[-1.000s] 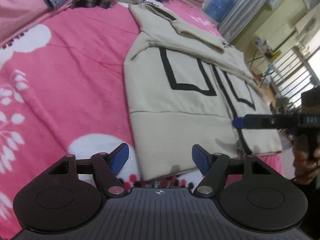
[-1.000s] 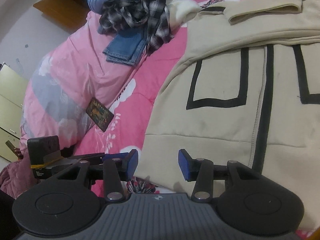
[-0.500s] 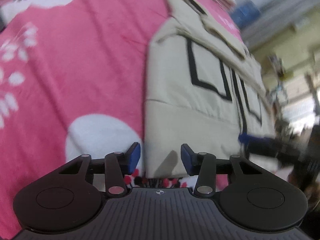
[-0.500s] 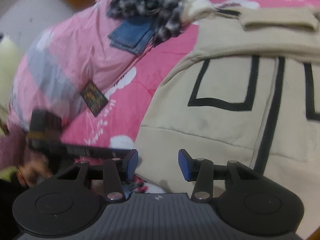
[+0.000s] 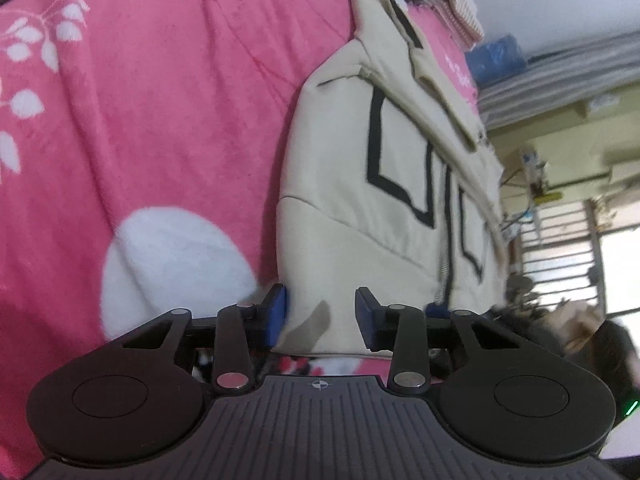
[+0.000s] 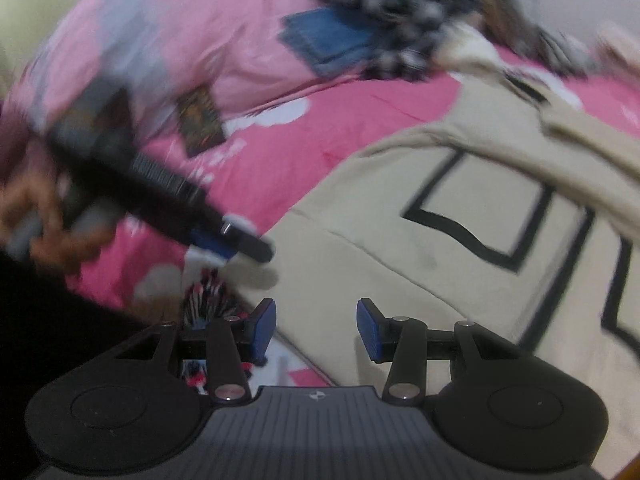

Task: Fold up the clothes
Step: 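Grasp the beige sweatshirt hem with the right gripper while the left gripper grasps beside it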

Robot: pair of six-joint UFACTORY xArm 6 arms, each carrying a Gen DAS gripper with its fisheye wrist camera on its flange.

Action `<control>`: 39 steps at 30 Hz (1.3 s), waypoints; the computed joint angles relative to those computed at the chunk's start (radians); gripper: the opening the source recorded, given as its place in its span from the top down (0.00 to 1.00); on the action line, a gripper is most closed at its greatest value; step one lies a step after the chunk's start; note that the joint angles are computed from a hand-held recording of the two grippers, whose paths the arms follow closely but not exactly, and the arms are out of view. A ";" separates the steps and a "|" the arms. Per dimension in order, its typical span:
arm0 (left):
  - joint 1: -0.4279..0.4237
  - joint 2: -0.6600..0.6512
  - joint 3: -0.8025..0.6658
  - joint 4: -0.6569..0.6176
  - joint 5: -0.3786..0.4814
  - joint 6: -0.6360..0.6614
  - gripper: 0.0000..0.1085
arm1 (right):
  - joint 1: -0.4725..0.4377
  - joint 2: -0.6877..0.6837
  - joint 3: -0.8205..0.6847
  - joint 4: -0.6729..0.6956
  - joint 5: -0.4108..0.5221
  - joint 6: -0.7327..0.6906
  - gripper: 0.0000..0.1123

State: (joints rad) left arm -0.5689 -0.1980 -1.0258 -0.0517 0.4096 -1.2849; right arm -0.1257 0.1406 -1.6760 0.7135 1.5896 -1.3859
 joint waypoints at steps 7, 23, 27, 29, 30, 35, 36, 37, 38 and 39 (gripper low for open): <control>-0.002 0.028 -0.027 -0.065 -0.050 0.037 0.65 | 0.048 -0.182 0.271 0.034 -0.152 -0.343 0.43; -0.018 0.073 -0.031 -0.189 -0.193 0.090 0.61 | 0.118 -0.221 0.402 0.048 -0.332 -0.358 0.81; -0.011 0.057 -0.011 -0.137 -0.196 0.030 0.56 | 0.111 -0.227 0.408 0.055 -0.339 -0.370 0.94; -0.001 0.053 -0.005 -0.082 -0.186 -0.034 0.51 | 0.106 -0.235 0.416 0.066 -0.343 -0.382 0.96; 0.003 0.052 -0.003 -0.066 -0.179 -0.055 0.51 | 0.104 -0.239 0.419 0.072 -0.344 -0.386 0.96; 0.003 0.087 -0.012 -0.243 -0.174 0.098 0.50 | 0.093 -0.267 0.444 0.110 -0.345 -0.441 0.96; -0.001 0.100 -0.020 -0.306 -0.176 0.158 0.50 | 0.091 -0.272 0.449 0.117 -0.346 -0.455 0.96; -0.004 0.114 -0.032 -0.347 -0.173 0.205 0.50 | 0.090 -0.277 0.454 0.124 -0.348 -0.472 0.96; -0.007 0.129 -0.045 -0.384 -0.169 0.249 0.51 | 0.089 -0.283 0.462 0.131 -0.351 -0.492 0.96; -0.008 0.144 -0.062 -0.412 -0.163 0.287 0.52 | 0.088 -0.289 0.469 0.138 -0.354 -0.511 0.96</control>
